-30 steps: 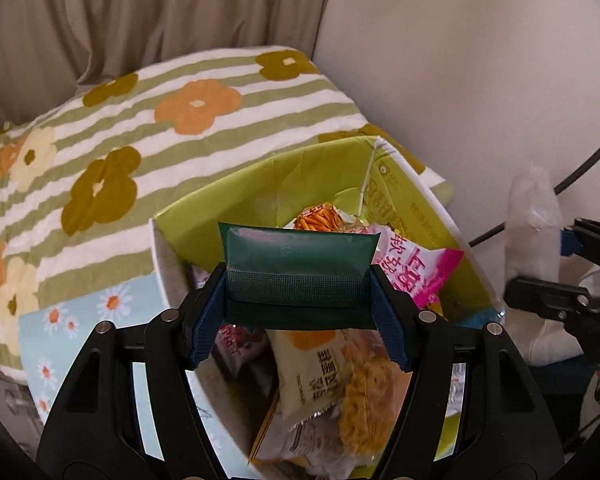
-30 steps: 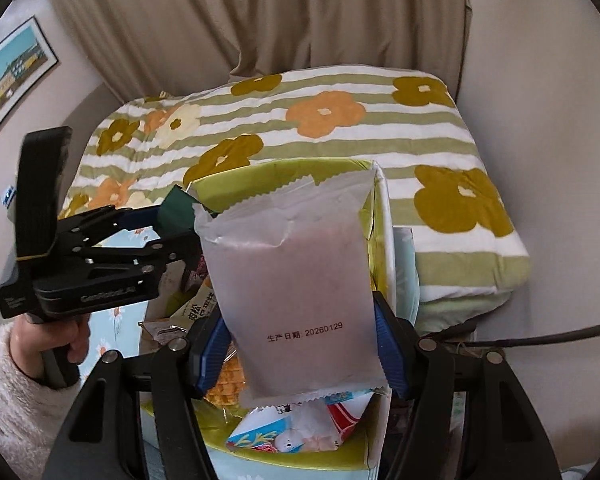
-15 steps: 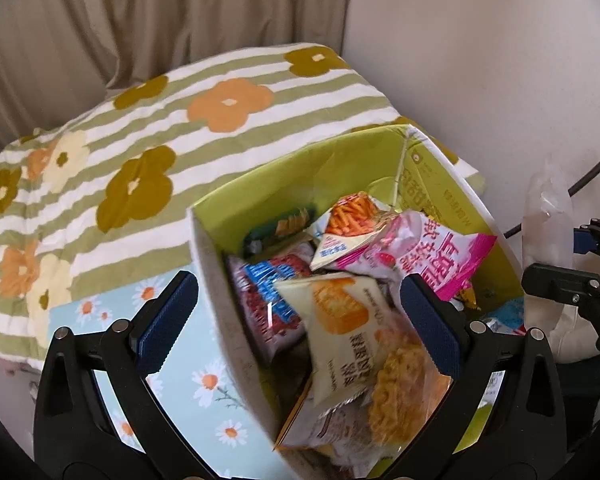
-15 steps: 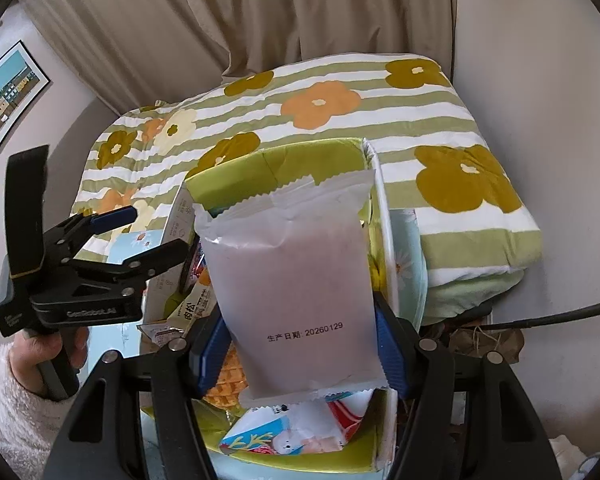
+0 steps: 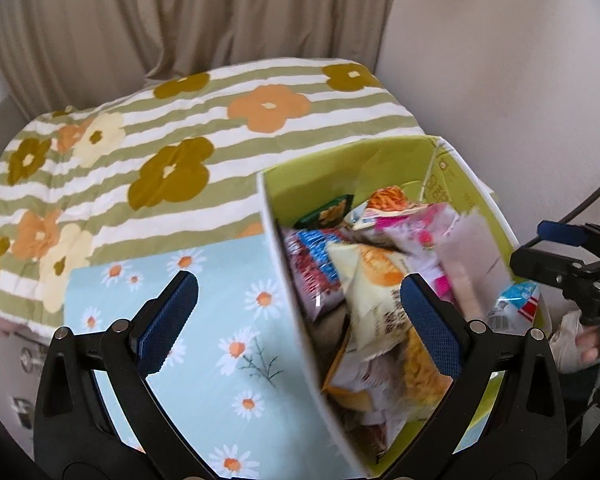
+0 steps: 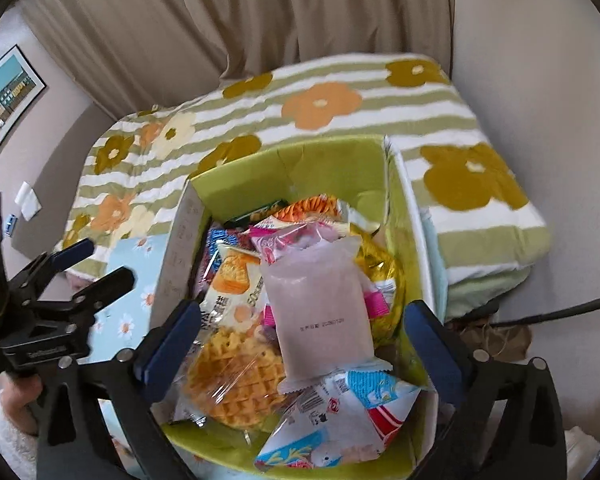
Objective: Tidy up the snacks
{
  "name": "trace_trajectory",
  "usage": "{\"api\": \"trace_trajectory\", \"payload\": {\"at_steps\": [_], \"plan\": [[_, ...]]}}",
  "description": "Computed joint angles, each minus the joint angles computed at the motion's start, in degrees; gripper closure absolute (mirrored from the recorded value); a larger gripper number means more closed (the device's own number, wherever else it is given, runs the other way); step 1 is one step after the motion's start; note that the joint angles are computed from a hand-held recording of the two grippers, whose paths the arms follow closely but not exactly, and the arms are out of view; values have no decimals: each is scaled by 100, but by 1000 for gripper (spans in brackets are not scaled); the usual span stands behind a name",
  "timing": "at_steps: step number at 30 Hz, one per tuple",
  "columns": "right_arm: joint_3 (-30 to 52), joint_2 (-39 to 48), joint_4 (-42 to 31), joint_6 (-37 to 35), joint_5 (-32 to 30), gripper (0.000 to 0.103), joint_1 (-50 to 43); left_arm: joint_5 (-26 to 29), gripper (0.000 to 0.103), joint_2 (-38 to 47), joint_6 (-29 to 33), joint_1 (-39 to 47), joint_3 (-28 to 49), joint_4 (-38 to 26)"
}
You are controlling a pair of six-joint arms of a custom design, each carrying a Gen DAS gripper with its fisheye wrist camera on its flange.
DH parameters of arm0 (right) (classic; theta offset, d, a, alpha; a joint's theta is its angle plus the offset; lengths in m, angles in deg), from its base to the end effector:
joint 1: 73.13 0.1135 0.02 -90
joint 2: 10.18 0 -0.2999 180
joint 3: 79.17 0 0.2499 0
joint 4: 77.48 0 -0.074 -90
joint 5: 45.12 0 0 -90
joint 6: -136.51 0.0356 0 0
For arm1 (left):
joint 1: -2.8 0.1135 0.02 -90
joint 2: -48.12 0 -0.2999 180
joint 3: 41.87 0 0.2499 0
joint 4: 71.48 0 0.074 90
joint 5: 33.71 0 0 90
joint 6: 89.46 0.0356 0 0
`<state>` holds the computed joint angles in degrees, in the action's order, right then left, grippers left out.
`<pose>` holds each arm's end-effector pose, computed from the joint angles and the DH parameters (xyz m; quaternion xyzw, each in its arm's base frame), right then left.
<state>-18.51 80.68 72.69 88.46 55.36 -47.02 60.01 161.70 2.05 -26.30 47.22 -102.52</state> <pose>0.2677 0.1240 0.1932 0.1559 0.9495 0.0710 0.2628 0.3741 -0.2108 0.1945 0.2612 0.9182 -0.1007 0.2802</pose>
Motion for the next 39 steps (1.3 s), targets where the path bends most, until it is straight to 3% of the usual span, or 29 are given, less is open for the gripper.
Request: {"api": "trace_trajectory", "payload": {"at_steps": [7,12,18,24,31,39], "plan": [[-40,-90,44,261,605,2,549,110,2,-592,-66,326,-896,394],[374,-265,-502,620,1294,2,1216,256,2,-1395,-21,670,-1543,546],[1309,-395,-1837,1617,2695,2,2478,624,2,-2875,250,1290,-2271,551],[2554,174,-3564,3273,3861,2,3910,1179,1,-4542,692,2148,-2982,358],[3843,1181,-5495,5005,4606,2,4917,2311,1,-5808,1245,3462,-3459,-255],[4594,1838,-6728,6187,4757,2,5378,3494,1,-6433,1939,4872,-3598,-892]]}}
